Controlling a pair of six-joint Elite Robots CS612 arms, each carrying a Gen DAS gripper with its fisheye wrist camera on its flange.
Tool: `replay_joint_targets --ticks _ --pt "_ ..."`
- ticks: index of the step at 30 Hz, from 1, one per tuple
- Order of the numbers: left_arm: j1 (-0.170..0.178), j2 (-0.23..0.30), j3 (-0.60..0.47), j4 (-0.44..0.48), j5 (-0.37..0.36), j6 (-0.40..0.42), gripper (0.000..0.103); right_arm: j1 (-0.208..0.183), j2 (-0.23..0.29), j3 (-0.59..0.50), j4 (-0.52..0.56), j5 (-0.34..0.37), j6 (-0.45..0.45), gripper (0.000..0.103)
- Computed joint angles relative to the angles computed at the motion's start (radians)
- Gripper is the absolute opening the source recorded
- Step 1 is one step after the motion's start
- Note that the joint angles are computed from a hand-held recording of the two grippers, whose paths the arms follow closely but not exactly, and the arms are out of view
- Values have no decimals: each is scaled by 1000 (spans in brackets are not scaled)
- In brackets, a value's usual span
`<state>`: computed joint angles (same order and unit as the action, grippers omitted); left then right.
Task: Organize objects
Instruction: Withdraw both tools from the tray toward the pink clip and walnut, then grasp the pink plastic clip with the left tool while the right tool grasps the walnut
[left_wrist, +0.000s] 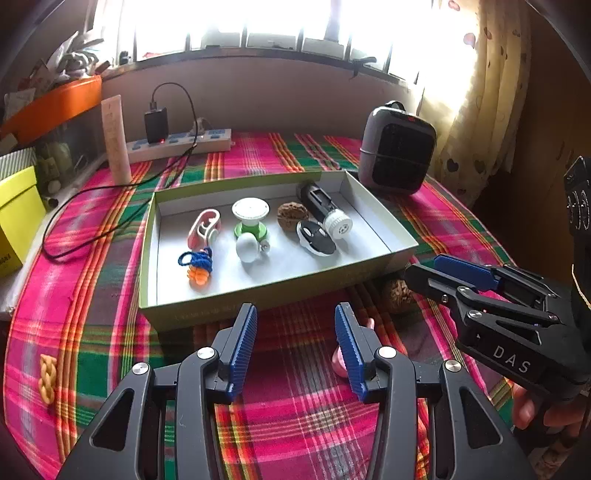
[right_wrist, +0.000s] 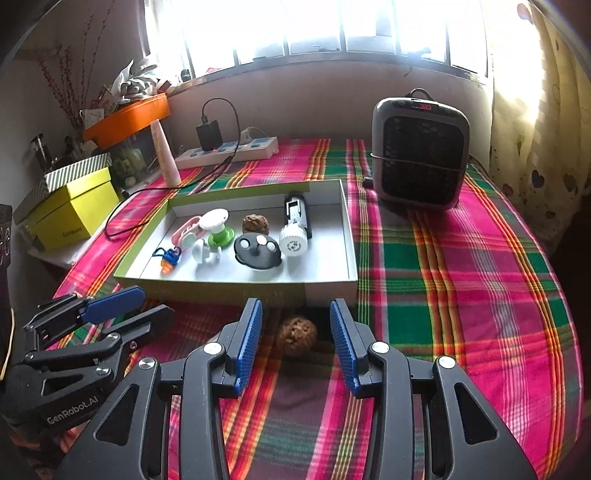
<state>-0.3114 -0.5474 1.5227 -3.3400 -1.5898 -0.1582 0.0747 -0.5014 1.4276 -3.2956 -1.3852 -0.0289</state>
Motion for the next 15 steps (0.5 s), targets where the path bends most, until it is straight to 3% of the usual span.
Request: replay_joint_targets --ticks 15 --pt "-1 2 5 49 -112 31 48 -12 -7 33 14 -17 31 40"
